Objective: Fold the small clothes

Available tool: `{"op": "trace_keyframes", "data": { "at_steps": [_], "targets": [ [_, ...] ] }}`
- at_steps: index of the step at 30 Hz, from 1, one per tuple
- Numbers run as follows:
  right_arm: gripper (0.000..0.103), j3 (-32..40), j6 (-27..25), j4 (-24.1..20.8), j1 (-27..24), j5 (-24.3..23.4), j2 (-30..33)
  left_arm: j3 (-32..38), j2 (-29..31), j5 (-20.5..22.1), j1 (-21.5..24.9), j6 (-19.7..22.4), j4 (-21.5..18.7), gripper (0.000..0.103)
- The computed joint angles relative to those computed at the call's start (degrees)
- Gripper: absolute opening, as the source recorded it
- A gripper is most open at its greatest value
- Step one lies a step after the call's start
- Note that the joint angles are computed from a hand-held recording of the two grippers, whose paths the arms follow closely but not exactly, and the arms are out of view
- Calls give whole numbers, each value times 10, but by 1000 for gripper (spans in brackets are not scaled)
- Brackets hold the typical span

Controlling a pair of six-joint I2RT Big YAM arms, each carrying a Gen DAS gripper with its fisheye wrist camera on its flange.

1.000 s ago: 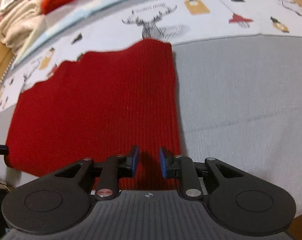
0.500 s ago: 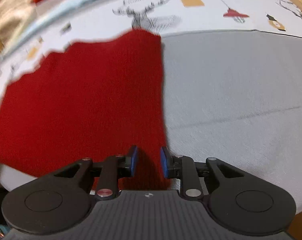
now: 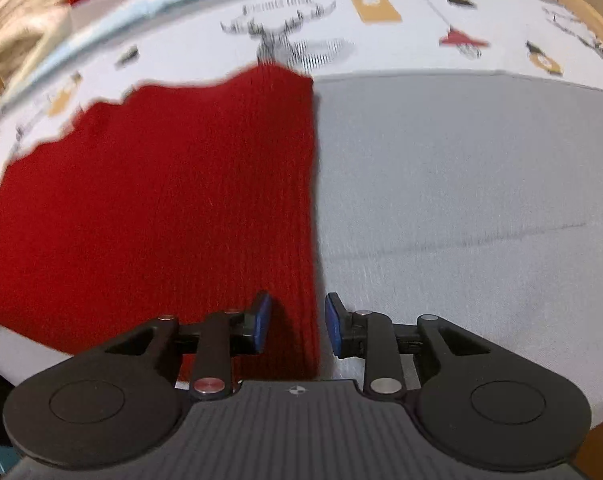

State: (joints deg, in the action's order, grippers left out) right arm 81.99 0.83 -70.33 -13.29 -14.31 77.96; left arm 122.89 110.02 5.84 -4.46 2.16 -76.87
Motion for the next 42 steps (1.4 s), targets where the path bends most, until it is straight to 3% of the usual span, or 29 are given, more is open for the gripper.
{"op": "trace_keyframes", "data": {
  "at_steps": [4,7,12,16,18,23,26,27,33,37,40,42],
  "targets": [
    [32,-5,-16,7,-2,-23,-8,19,13,59,-6,13,-28,39],
    [36,-5,-55,-24,11,18,2,29,27,21,-20,33,-56,41],
    [36,-15,-46,7,5,15,-16,17,15,15,-15,-23,-20,41],
    [36,-11,-61,-22,18,62,-3,44,33,-16,-7,-35,-54,39],
    [36,-9,-62,-17,23,72,-3,41,26,-11,-2,-36,-48,39],
    [36,-13,-17,33,21,50,-21,6,-16,-4,21,-29,-5,40],
    [36,2,-24,-27,39,100,11,-23,-49,-1,41,-11,23,40],
    [39,2,-24,-28,45,118,14,-35,-64,1,50,-2,35,40],
    [41,-31,63,122,78,162,-46,-124,-151,6,112,39,132,41],
    [41,-45,94,172,128,151,-66,-131,-185,48,164,31,142,42],
    [41,-46,97,202,175,122,-64,-170,-229,86,194,31,192,51],
    [42,-40,78,202,207,91,-48,-206,-255,108,209,21,225,51]
  ]
}}
